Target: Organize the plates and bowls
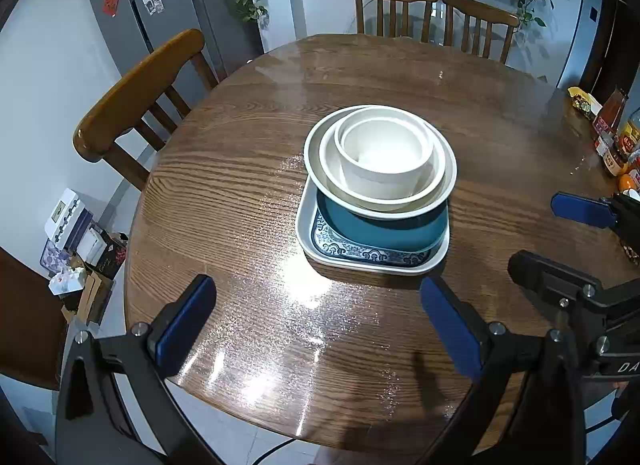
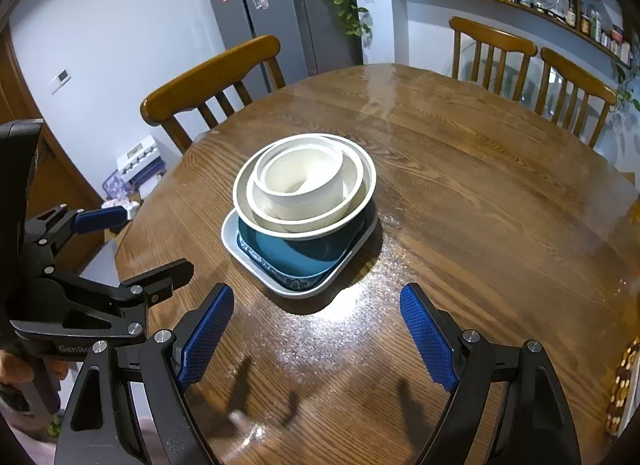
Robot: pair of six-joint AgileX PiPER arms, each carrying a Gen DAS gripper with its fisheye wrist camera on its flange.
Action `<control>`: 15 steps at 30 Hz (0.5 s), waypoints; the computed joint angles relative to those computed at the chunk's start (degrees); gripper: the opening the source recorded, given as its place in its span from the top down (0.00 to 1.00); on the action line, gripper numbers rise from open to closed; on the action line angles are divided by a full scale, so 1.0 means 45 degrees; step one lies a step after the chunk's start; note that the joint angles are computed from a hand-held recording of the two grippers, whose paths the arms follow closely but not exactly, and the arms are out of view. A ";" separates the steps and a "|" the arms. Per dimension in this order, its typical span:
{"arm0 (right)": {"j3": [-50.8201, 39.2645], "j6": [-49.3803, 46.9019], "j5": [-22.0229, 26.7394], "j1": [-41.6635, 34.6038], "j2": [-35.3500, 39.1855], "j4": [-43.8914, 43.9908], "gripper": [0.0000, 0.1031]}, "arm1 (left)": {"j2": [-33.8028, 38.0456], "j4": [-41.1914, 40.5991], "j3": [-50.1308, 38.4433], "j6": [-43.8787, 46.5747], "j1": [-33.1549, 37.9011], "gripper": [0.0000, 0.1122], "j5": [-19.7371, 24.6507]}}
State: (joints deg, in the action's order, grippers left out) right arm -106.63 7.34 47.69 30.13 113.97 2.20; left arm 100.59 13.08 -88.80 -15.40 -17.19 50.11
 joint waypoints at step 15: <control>-0.0610 0.0097 0.0246 -0.0025 0.0411 0.0025 0.17 | 0.0239 -0.0089 -0.0323 0.0161 0.0003 0.09 0.0114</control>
State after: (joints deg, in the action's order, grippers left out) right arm -109.38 7.77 48.79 30.02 115.82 2.32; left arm 101.66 12.68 -90.26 -14.68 -17.18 50.62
